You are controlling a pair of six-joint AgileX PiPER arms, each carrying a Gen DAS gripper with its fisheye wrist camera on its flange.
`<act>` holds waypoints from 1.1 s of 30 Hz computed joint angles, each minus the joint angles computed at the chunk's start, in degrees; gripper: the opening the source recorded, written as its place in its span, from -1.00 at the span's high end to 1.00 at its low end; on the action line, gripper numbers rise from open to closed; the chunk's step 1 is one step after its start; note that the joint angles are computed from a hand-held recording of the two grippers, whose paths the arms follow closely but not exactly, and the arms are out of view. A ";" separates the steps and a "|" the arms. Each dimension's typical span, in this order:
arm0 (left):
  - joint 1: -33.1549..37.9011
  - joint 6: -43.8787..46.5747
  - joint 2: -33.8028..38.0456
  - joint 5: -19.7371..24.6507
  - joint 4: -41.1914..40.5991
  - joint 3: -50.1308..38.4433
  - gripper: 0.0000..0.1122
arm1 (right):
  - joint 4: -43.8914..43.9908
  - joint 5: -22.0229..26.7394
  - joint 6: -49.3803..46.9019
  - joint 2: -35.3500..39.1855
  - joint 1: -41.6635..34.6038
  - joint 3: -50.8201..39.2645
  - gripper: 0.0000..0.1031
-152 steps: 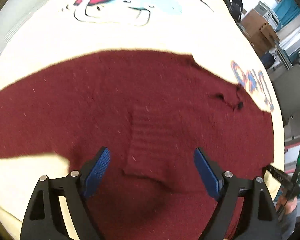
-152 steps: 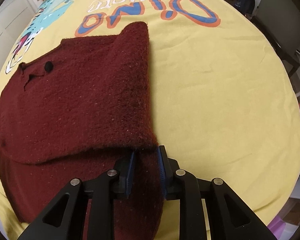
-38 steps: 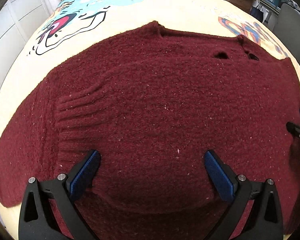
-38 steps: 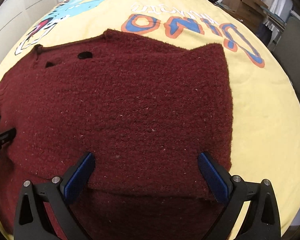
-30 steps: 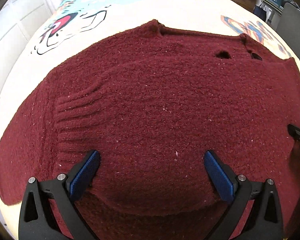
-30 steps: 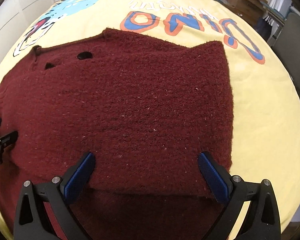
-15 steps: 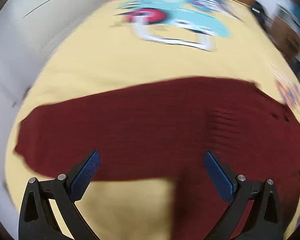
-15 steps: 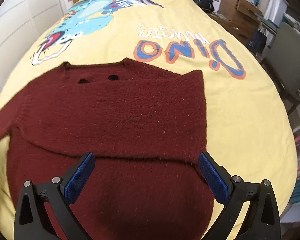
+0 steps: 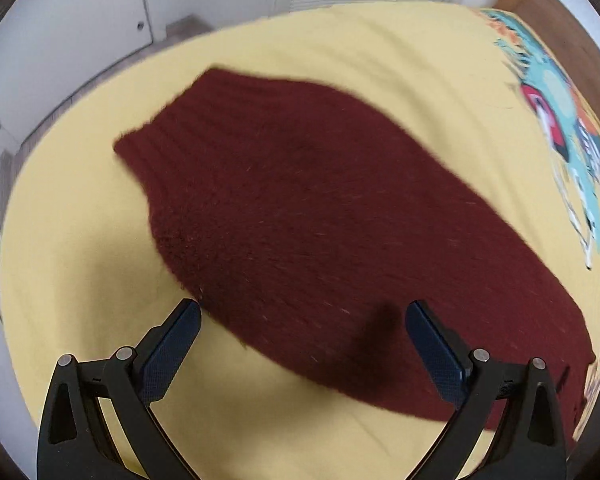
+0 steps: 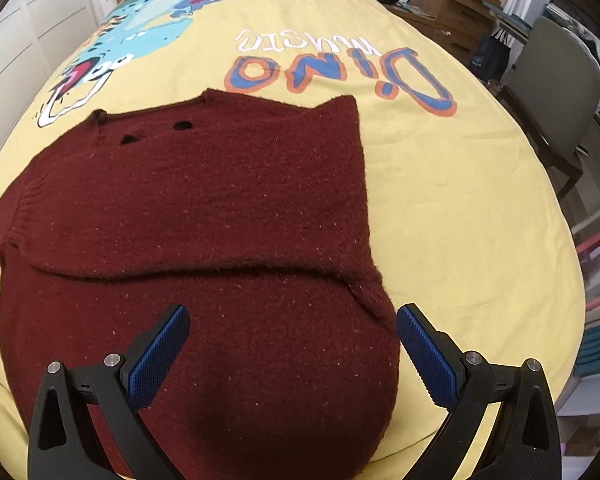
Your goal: Fold small clothes
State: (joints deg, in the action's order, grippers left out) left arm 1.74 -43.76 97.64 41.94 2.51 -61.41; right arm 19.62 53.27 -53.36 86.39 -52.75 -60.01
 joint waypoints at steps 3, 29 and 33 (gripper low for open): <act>1.33 3.33 2.09 0.31 -0.26 -1.51 -0.69 | -1.09 -0.76 0.65 0.06 0.50 0.30 -0.99; -30.76 3.64 4.85 12.19 6.75 -31.59 0.79 | 3.54 3.03 -1.58 1.55 0.81 -5.08 -0.99; -36.73 5.12 14.01 15.37 5.31 -45.68 0.80 | 4.90 4.79 -0.99 2.92 0.74 -8.77 -0.99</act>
